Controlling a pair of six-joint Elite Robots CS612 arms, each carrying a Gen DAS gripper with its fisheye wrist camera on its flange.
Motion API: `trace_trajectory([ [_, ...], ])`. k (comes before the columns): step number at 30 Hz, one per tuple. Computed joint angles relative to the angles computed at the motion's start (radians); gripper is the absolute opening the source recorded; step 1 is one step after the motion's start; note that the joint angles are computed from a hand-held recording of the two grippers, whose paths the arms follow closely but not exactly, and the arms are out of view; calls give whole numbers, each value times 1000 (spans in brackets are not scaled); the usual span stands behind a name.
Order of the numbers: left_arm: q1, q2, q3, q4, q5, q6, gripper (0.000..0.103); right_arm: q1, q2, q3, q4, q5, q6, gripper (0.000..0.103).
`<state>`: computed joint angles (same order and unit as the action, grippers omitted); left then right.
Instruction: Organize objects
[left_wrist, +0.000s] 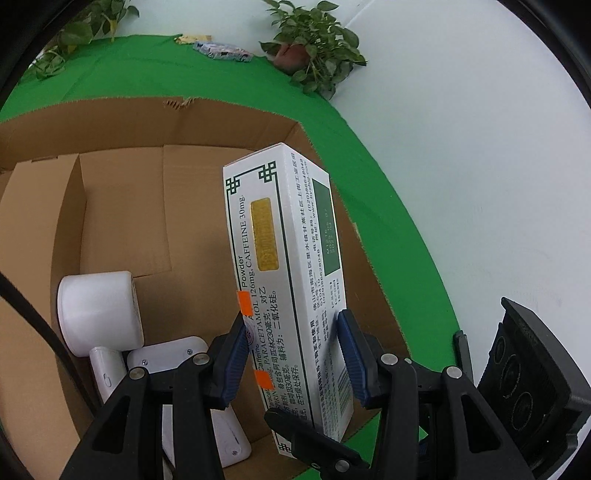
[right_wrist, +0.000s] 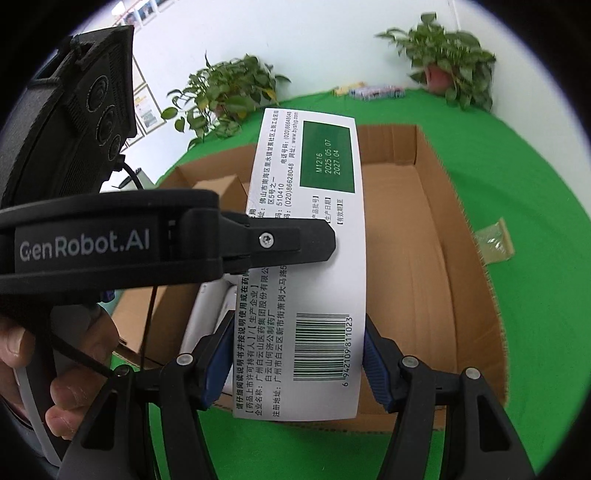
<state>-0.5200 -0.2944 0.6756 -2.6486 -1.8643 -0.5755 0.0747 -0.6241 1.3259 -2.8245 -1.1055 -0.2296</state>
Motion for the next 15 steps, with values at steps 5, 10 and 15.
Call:
trace_trajectory([
  [5,13,59,-82,62,-55,-20,45,5,27,-46,94,-30,-20,61],
  [10,23,100,-136,117,-84,-36,45,9,30,-46,161,-49,-21,62],
  [15,27,114,-159,138,-90,-41,47,13,31,-44,172,-55,-14,62],
])
